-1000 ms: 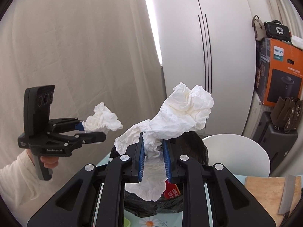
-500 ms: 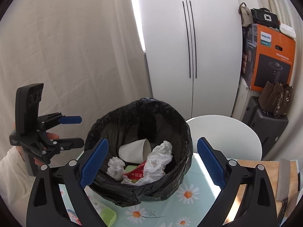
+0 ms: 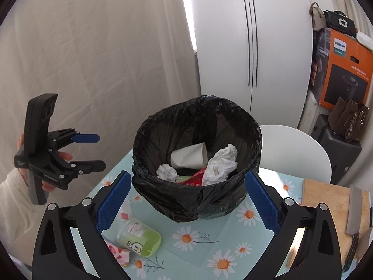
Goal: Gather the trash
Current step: 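Move both grippers down toward the plastic cups on the table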
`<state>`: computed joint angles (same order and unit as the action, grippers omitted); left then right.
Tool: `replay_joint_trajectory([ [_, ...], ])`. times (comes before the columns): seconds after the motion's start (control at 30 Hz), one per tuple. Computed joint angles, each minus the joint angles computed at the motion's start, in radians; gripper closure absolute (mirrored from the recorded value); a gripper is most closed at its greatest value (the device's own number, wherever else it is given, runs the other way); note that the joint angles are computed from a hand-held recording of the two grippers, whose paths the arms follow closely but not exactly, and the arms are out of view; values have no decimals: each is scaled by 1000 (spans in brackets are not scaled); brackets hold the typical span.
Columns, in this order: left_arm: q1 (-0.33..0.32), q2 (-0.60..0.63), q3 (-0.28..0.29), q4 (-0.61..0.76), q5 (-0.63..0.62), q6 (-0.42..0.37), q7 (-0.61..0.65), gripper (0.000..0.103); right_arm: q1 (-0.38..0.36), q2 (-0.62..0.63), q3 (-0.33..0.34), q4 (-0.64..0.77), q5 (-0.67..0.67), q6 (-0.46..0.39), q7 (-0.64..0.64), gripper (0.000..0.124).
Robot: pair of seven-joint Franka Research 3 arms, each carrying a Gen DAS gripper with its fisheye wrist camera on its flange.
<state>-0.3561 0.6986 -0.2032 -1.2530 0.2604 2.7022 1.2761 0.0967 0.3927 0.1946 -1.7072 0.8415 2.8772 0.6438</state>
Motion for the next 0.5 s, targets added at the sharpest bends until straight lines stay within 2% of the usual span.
replay_joint_trajectory([
  [0.1,-19,-35,29,-64,27,21,-52,6,9,-19,-5,-36,-10,10,6,30],
  [0.5,-10,-126,32,-273,91,86,-153,6,44,-61,-28,-143,-47,-20,56,30],
])
